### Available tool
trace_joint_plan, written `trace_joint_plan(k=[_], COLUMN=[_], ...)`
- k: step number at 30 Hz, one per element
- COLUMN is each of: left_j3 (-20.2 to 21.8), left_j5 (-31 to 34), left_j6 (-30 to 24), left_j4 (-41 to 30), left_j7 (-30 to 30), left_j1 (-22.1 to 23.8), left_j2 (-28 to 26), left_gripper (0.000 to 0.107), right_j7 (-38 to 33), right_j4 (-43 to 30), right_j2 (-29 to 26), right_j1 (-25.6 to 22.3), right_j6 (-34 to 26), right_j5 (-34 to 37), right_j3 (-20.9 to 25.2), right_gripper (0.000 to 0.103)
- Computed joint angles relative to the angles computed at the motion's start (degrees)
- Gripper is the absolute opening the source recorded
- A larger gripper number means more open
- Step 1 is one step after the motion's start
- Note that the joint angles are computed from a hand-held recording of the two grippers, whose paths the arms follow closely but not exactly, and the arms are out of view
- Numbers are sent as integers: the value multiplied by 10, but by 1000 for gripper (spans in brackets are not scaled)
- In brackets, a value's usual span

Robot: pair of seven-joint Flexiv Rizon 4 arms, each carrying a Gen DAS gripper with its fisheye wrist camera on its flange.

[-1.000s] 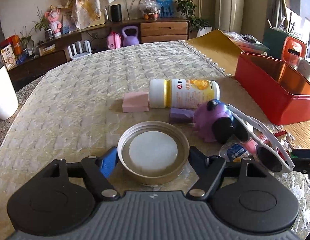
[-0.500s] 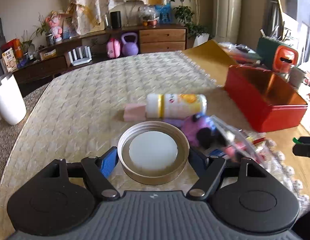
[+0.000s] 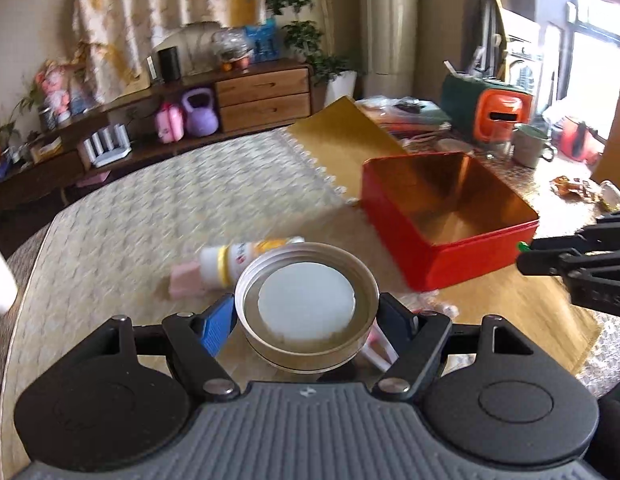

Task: Organize rigid objects
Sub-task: 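Carry the lid into the red tin with the left gripper while the right gripper drops the pushpin there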

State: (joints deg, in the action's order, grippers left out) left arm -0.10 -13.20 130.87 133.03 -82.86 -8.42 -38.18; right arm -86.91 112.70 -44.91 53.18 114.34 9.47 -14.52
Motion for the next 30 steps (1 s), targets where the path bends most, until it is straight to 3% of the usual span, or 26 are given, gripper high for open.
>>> trace_joint_plan(k=[13,19,25,30], left_j3=[3,32,78,90], left_j5=[-19,-64,-102,-96], left_j6=[-110,-174,-245,-307], left_j4=[-115,-201,-298,-367], left_j7=[73,115,131,111], left_j1=[-50,-98,-145,-146], left_j2=[1,-31,-84,-122], left_gripper=[76,76,76,76], right_j7=[12,19,35,53], right_j4=[-40,-66,-100,-130], right_j2=[3,-10,-28,-46], right_j1=[-61,-80,-123,-158], right_j6=[-29,-46,-72,-100], right_j5=[-43,-68,-109,-149], right_j3=[7,2,28,52], right_gripper=[14,14,14,14])
